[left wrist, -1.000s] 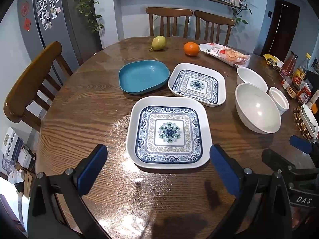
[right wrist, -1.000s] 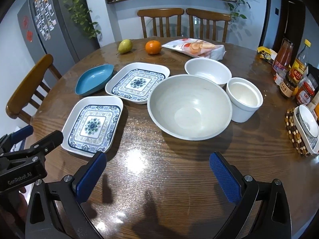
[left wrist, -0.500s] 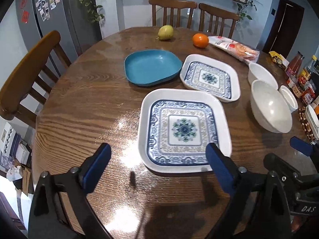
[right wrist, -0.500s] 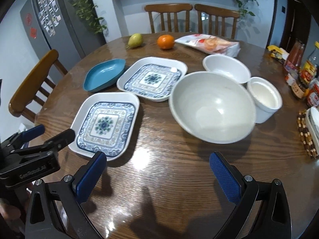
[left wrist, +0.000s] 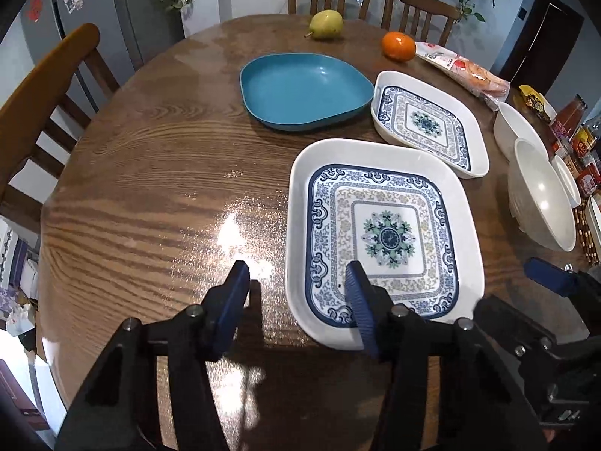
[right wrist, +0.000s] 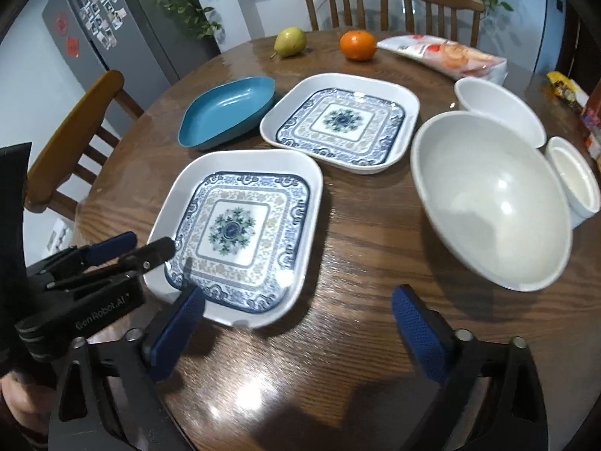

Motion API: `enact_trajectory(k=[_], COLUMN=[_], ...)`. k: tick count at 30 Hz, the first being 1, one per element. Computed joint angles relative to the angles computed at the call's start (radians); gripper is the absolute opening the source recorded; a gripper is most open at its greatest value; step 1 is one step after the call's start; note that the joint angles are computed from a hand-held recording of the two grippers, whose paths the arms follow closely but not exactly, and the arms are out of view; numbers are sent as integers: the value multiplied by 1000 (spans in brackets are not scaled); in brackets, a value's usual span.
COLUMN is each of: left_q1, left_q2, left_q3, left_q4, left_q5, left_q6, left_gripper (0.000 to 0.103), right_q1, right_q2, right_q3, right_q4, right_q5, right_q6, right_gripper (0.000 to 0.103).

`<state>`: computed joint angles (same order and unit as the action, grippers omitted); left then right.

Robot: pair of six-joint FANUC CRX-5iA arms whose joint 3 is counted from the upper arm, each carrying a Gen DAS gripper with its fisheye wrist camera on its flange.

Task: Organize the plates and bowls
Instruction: 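Grasp the large square plate rim with the left tool and lift it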

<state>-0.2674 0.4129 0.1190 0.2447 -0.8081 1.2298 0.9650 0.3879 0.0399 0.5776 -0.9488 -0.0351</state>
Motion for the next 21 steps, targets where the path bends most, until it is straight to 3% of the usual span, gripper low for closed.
enact_trajectory(k=[4, 8, 10, 13, 15, 21], left_q1=[6, 9, 8, 10, 10, 18], left_q2=[29, 53, 55, 59, 62, 49], left_q3=[35, 59, 61, 65, 63, 41], left_q4=[3, 5, -1, 10, 26, 52], left_q5=[-34, -59, -52, -51, -46, -57], left_q6=[-2, -8, -17, -37, -61, -88], left_gripper=[50, 50, 49, 39, 25, 24], right_q1=[-16, -39, -39, -47, -48, -40], right_q2=[34, 52, 55, 61, 70, 60], right_q3=[41, 70, 69, 77, 91, 80], right_q4=[-35, -111, -90, -96, -99, -102], right_q5=[-5, 19, 13, 19, 2, 10], right_q6=[38, 97, 88, 105, 120, 122], right_gripper=[88, 59, 53, 33, 13, 9])
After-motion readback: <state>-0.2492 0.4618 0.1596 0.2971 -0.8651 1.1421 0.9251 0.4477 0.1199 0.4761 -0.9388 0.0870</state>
